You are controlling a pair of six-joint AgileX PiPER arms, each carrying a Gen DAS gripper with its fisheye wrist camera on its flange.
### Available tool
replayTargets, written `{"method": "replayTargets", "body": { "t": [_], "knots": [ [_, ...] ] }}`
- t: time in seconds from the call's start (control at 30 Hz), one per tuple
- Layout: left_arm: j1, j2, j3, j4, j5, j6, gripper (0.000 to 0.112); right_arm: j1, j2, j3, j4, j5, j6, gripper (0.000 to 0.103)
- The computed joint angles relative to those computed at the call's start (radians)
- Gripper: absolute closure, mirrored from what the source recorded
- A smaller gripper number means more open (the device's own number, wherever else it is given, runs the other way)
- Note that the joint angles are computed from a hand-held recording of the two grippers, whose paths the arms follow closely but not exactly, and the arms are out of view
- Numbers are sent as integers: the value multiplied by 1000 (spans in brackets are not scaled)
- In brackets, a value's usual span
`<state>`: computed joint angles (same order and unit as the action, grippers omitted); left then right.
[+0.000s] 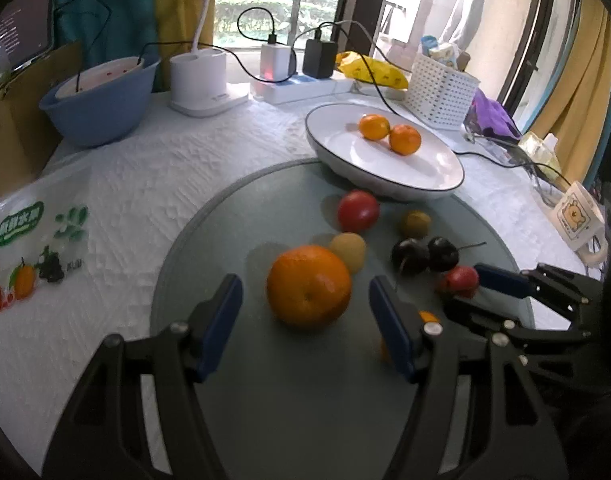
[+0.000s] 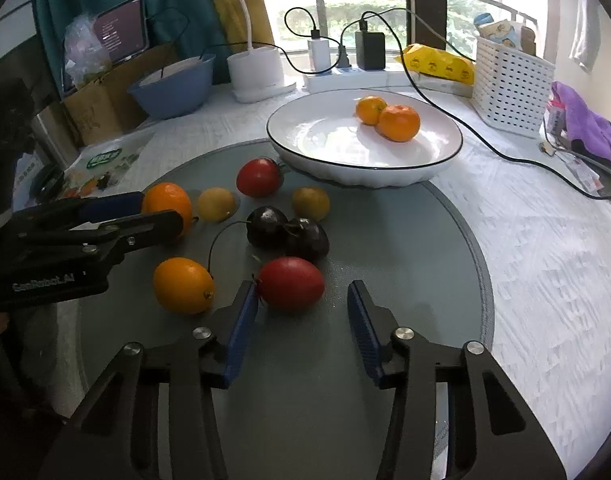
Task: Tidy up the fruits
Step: 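Grasp a large orange with the left tool while the right tool grasps a red tomato, then carry the orange and tomato into the white bowl and open both tools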
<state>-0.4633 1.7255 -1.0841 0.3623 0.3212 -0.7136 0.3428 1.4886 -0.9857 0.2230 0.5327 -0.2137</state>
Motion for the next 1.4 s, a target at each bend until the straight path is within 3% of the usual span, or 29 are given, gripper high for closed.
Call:
{"method": "replayTargets", "body": {
  "t": [0.13, 0.2, 0.27, 0.87, 1.4],
  "knots": [
    [6, 13, -7, -22, -11, 38, 48, 4, 10, -9, 7, 0, -11, 60],
    [4, 22, -18, -28, 0, 51, 63, -3, 14, -13, 40, 6, -48, 68],
    [2, 25, -21, -34, -1, 66, 66, -3, 15, -15, 38, 8, -49, 68],
    [-54, 2, -60, 53, 55, 4, 67, -86, -45, 11, 108, 7, -132, 68],
    [-79, 86, -247, 22, 151, 78, 67, -193, -5, -62, 254, 35, -303, 68]
  ]
}}
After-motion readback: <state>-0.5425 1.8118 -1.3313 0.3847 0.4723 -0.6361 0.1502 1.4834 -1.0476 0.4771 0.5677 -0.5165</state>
